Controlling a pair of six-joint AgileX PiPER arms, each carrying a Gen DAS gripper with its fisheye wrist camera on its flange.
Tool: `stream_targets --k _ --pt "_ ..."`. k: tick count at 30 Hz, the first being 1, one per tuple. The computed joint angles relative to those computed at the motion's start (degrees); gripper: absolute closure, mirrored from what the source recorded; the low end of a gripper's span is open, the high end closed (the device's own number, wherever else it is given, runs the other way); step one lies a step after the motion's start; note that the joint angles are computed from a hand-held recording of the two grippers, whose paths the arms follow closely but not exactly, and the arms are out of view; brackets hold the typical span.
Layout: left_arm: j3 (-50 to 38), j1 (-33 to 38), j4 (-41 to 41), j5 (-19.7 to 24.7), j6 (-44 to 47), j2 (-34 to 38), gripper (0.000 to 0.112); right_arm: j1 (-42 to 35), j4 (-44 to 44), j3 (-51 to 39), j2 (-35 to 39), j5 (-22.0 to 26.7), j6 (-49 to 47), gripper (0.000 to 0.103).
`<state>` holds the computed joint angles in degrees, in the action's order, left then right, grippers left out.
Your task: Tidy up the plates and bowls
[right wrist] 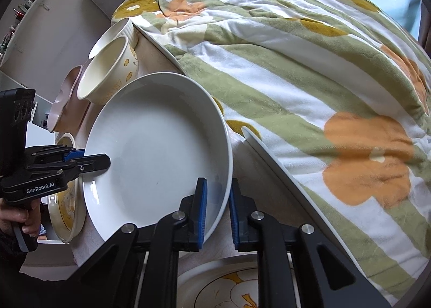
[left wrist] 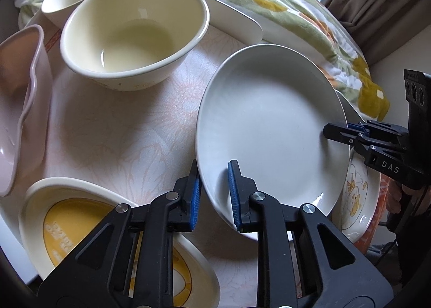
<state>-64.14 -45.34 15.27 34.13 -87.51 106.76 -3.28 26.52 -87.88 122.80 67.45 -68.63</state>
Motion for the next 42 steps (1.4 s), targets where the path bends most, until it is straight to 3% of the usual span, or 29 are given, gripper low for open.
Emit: stream_targets --k 8,13,19,25,34,39,42 --pt "1.6 -1.2 2.6 2.4 -0.7 -5.9 0.095 -1.7 2.0 3.5 -5.8 0.5 -0.2 0.089" --pt "5.2 -3.8 7.7 5.1 -3.9 -14.4 0.095 -2.6 3.8 7.9 -13.1 1.9 0.3 0.089" --pt "9.2 -8.1 10.1 11.1 -3.2 -24.7 0.095 -2.1 6.0 18.7 -26.2 1.0 3.6 0.089" --pt "19.1 -12.5 7.3 13.4 1.4 -37.1 0.095 1.3 6.4 34.7 -42.2 -3.8 13.5 0.089" --pt "35.8 -12.9 -1.3 6.4 13.3 -47.0 0.095 17.8 0.6 56.2 -57.6 -17.8 41.8 0.089" --pt "41.5 -7.2 -8.9 0.8 24.8 -47.6 0.095 29.3 -5.5 61.0 -58.6 -26.5 58.2 0.089" --pt "42.5 -6.0 -10.1 -1.3 27.8 -46.9 0.095 31.9 -7.9 63.1 -59.7 -29.2 63.5 0.089"
